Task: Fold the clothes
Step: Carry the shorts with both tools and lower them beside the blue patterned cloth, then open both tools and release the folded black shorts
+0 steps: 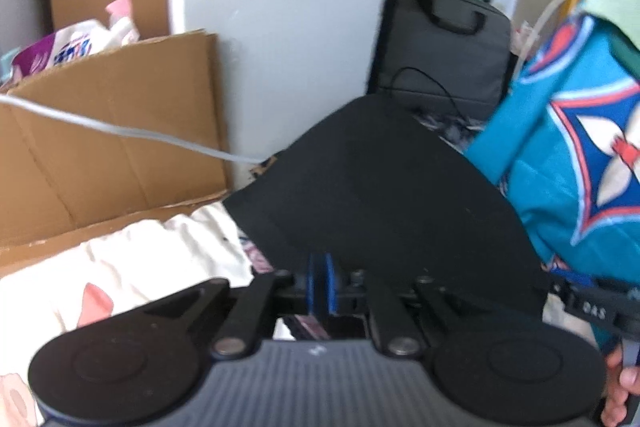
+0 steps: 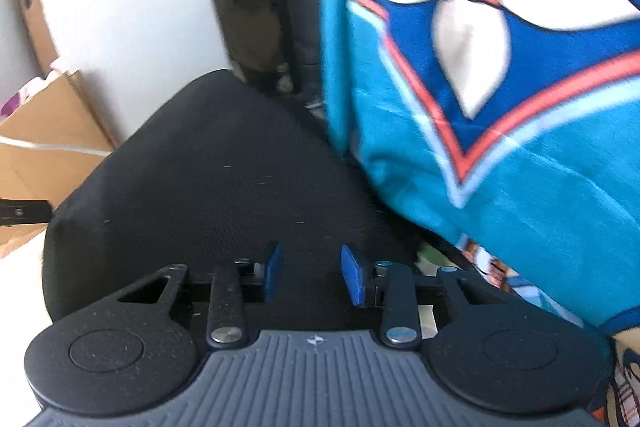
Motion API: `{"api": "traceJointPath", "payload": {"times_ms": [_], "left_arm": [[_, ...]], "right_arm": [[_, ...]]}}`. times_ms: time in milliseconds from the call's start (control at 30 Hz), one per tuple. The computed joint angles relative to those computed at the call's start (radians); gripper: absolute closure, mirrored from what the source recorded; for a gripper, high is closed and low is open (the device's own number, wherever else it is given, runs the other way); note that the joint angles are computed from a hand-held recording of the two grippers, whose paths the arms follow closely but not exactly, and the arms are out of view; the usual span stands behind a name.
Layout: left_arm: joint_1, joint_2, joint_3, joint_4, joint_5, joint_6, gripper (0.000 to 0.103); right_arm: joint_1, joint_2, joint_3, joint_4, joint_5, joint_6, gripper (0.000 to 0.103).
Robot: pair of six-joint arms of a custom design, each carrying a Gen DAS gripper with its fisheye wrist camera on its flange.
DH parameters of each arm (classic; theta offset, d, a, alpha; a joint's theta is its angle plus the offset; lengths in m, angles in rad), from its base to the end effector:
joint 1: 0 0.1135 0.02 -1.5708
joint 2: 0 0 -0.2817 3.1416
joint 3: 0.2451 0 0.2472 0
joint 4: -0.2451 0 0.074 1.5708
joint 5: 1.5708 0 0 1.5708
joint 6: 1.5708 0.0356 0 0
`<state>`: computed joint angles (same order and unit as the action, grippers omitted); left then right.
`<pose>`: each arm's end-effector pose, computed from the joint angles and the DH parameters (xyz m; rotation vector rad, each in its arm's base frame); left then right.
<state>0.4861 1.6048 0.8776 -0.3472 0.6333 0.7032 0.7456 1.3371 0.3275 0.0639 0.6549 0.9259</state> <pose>0.2729 0.1204 0.1901 0.4528 2.3366 -0.3071 0.1565 0.1150 0.1335 0.4497 2.2245 0.0269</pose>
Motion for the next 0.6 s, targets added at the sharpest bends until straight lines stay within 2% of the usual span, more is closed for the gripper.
{"api": "traceJointPath", "payload": {"times_ms": [233, 333, 367, 500, 600], "left_arm": [[-0.039, 0.072, -0.048, 0.089, -0.065, -0.021, 0.095], [-0.041, 0.095, -0.054, 0.115, -0.075, -0.012, 0.095], [-0.039, 0.097, -0.054, 0.118, -0.073, -0.005, 0.095], [-0.03, 0.089, -0.05, 0.099, -0.081, 0.035, 0.095], [-0.019, 0.075, 0.0, -0.023, -0.089, 0.032, 0.092]], "right_arm": [[-0.055, 0.134, -0.013, 0.126, -0.097, -0.041, 0.064], [-0.064, 0.134, -0.023, 0.133, -0.112, -0.059, 0.064], [-0.028, 0.113, -0.02, 0.072, -0.089, -0.027, 0.064], [0.001, 0.044, -0.046, -0.025, -0.082, 0.064, 0.064], [0.027, -0.028, -0.047, -0.103, -0.068, 0.117, 0.064]]}}
